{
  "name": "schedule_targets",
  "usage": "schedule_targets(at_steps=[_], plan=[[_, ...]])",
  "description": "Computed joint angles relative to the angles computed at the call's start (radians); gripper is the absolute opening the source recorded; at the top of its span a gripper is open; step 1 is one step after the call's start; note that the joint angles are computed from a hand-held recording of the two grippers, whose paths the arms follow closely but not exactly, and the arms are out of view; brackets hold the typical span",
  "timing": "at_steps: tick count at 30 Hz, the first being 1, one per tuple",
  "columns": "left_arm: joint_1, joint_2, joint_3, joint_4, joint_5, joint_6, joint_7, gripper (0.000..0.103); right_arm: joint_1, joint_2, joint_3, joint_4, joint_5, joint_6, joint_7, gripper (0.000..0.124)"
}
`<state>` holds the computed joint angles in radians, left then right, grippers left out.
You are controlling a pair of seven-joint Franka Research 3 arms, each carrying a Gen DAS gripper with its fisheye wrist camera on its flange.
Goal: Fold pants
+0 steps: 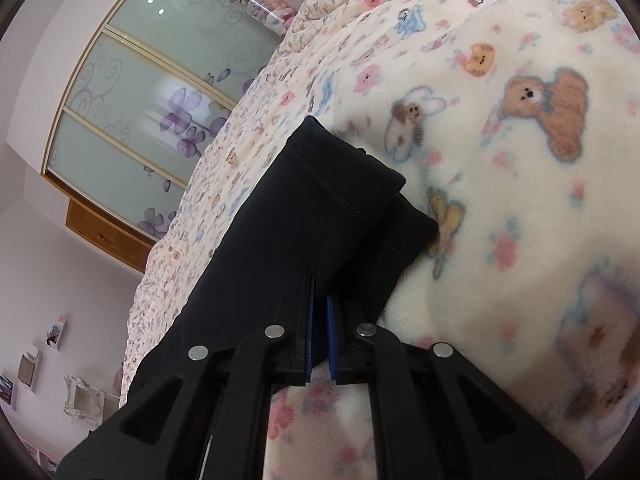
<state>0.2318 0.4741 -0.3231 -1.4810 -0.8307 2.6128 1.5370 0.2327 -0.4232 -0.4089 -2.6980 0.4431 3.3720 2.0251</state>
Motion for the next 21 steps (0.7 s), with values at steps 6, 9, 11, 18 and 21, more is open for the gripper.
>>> schedule_targets(at_steps=[6,9,11,18,21], plan=[[-0.01,-0.003,0.02,-0.04,0.009,0.078,-0.043,0.015,0.012,0.0,-0.011,0.0,-0.006,0.004,0.003,0.006],[0.022,-0.025,-0.02,-0.08,-0.057,0.133,0.03,0.01,-0.002,0.003,0.004,-0.001,-0.006,0.011,0.004,0.006],[0.006,-0.055,-0.016,-0.106,-0.038,0.181,0.053,0.009,-0.021,0.006,0.028,-0.002,-0.005,0.022,0.005,0.006],[0.073,-0.216,-0.081,-0.277,-0.334,0.288,0.399,0.009,0.056,-0.009,-0.061,-0.008,-0.096,0.061,0.03,0.006],[0.03,-0.195,-0.029,-0.311,-0.333,0.31,0.344,0.009,0.046,-0.008,-0.059,-0.001,-0.098,0.037,0.037,0.006]])
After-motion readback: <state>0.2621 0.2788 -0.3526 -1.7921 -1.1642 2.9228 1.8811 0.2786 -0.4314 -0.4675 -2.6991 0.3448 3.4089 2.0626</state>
